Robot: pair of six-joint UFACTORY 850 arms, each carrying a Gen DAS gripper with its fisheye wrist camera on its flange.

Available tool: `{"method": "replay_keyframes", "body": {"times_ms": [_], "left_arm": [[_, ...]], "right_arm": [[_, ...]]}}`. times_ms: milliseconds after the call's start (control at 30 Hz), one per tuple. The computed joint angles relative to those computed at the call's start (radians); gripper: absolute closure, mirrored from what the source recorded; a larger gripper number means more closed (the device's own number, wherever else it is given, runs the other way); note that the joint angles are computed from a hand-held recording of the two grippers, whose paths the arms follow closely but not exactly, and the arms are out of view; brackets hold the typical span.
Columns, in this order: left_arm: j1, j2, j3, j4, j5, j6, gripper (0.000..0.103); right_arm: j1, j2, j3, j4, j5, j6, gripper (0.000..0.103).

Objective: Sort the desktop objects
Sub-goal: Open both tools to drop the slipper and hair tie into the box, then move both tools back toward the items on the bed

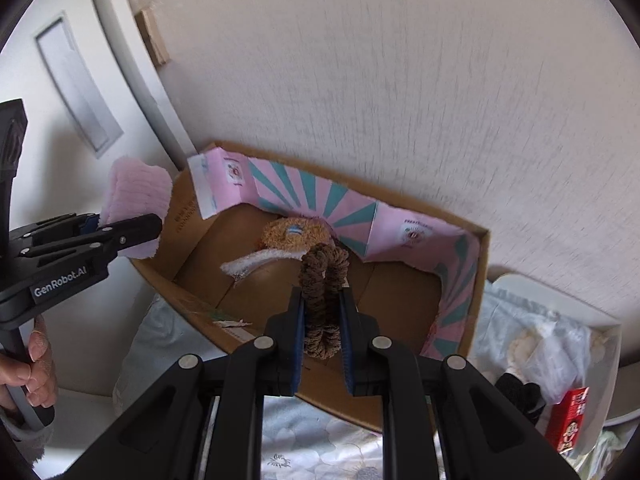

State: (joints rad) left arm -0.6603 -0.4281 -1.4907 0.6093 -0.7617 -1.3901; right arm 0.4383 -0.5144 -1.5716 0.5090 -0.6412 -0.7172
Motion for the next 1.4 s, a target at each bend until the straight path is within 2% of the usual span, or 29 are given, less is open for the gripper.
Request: {"method": "replay_keyframes", "body": {"times_ms": [400,467,533,567,600,667,700,900,1400], "left_arm": [[0.04,-0.044,-0.011,-0.089,0.049,0.101,0.078],[0.044,-0.045,-0.008,-0.103,0.083,0.115,0.075],[0.05,-0.026,0.019,-0.124,0.161,0.127,0.05],[0.052,-0.027,0.016,-0.143,0.168,0.141,0.016],[0.05,-0.03,0.008,-0.139,0.164,0.136,0.001],[0.038,-0.02,0.016,-0.056,0.165,0.059,0.001],[0.031,-0.018,0.013,-0.018,0.149,0.026,0.001],[0.036,-0.035,-0.027,-0.11,0.097,0.137,0.001],[-0.038,-0.016,-0.05,0.035,-0.049,0.055,0.001]], "right_arm": [[0.0,-0.081,-0.066,-0.065,-0.044,0.119,0.088],[-0.002,-0.088,-0.077,-0.059,-0.058,0.114,0.088],[-0.007,-0.096,-0.091,-0.02,-0.09,0.077,0.08],[-0.007,-0.097,-0.094,-0.014,-0.098,0.073,0.065],[-0.004,-0.091,-0.088,-0.026,-0.083,0.084,0.048],[0.003,-0.072,-0.064,-0.046,-0.037,0.095,0.037],[0.003,-0.067,-0.06,-0.045,-0.031,0.092,0.036],[-0.001,-0.057,-0.052,-0.041,-0.039,0.09,0.036],[-0.011,0.031,0.033,0.029,0.006,-0.01,0.036]]}}
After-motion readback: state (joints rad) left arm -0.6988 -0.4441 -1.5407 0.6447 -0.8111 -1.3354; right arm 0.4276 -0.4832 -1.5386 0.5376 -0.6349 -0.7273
